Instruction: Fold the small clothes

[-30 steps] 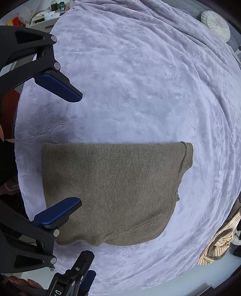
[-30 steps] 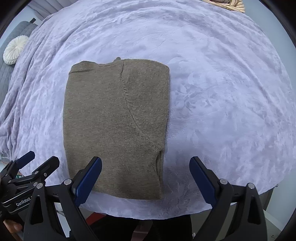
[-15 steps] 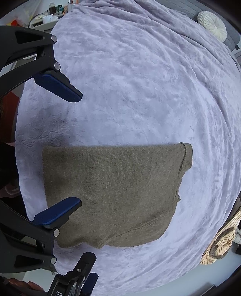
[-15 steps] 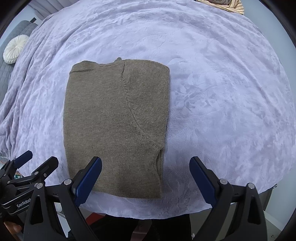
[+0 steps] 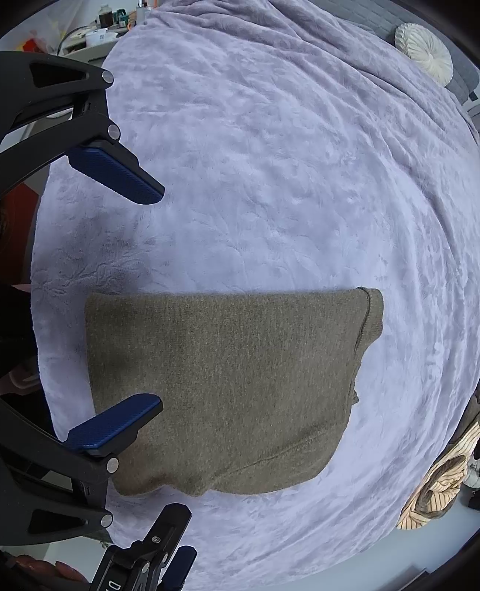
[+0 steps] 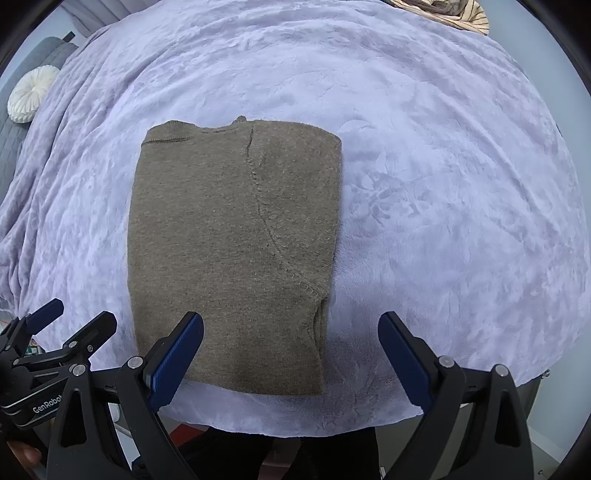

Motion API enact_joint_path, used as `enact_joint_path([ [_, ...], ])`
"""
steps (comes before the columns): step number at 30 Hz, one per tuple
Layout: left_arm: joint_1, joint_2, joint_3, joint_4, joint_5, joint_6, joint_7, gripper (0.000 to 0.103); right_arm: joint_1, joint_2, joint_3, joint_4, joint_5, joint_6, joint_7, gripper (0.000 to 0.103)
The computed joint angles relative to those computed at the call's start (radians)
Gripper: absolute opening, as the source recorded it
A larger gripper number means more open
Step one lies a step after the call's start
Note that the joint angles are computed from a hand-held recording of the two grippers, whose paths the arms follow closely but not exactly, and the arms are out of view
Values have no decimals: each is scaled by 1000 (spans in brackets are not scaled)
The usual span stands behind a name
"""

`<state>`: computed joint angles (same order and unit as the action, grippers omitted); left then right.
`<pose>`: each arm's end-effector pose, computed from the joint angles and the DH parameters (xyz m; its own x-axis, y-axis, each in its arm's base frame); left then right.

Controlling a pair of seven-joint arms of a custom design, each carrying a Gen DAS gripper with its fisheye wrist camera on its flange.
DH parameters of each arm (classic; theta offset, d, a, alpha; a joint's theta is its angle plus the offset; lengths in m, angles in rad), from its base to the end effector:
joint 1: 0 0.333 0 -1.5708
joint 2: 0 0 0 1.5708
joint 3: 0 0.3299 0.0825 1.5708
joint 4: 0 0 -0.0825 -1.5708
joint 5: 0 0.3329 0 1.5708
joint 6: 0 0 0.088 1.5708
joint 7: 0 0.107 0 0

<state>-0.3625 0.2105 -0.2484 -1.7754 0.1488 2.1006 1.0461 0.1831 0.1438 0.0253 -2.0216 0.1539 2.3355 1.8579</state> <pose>0.4907 -0.3215 0.4870 -0.1437 -0.9895 -0.0139 -0.9787 0.1442 -0.1458 0.5434 0.1169 0.4392 -0.1629 -0.9717 -0.1712 -0.9757 0.1844 -0.1185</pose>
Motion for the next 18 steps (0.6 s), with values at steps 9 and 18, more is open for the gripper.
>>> enact_joint_path([
  [9,0,1,-1,0,-5,-1,2,103,2,-2,1,-1,-3,0,6,96],
  [18,1,2,0,-2,-10,2,8,103,4,-2,2,1,-8,-3,9,96],
])
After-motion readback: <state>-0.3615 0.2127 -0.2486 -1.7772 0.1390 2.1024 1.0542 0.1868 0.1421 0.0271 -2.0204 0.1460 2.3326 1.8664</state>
